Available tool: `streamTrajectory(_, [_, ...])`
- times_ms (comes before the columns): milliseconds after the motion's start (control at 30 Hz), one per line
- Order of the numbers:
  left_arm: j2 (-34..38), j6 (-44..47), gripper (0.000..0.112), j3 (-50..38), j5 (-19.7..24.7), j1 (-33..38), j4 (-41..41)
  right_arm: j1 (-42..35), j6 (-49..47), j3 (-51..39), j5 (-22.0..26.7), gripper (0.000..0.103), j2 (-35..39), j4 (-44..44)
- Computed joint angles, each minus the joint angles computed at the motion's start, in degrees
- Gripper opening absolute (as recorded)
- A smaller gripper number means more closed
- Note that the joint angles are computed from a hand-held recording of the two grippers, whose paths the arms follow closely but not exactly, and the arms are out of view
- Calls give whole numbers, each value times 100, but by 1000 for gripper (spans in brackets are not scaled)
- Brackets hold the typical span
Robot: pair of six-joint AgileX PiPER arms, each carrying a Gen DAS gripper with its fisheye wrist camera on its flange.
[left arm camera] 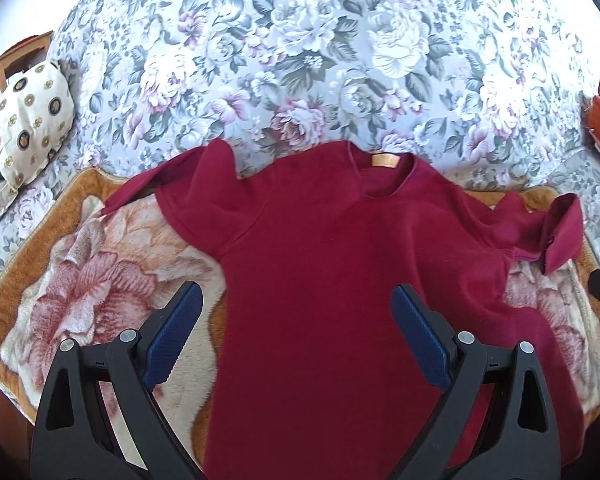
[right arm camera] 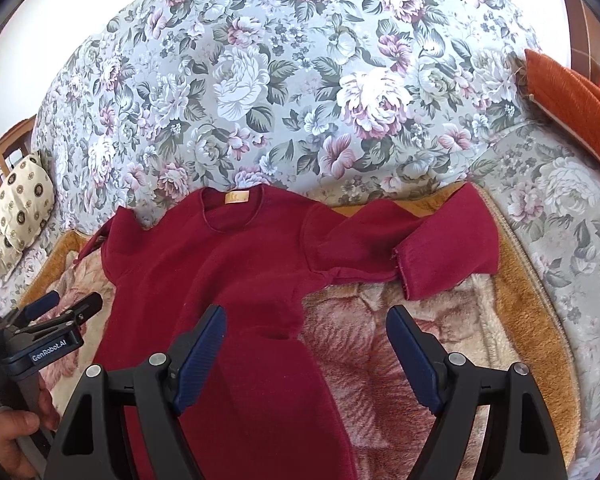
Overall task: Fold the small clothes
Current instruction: 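Position both grippers over the spread red sweater body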
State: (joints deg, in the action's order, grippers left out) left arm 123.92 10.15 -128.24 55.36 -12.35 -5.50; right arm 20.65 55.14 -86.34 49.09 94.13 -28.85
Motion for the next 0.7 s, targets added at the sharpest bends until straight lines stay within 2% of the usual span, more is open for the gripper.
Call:
streamTrajectory(133, [-116, -78, 96, 179, -160, -126, 117, -76, -54, -25, -32, 81, 21, 75])
streamTrajectory(267, [-81, -289, 96, 158, -115, -295, 455, -139, -104, -67, -50, 81, 124, 150])
streamTrajectory(467, [-88, -228, 96, 289, -251, -353, 322, -142, -111, -130, 16, 81, 193, 150])
streamTrajectory(700, [75, -358, 96, 95, -75, -425, 329, -166, -107, -48, 11, 81, 122, 150])
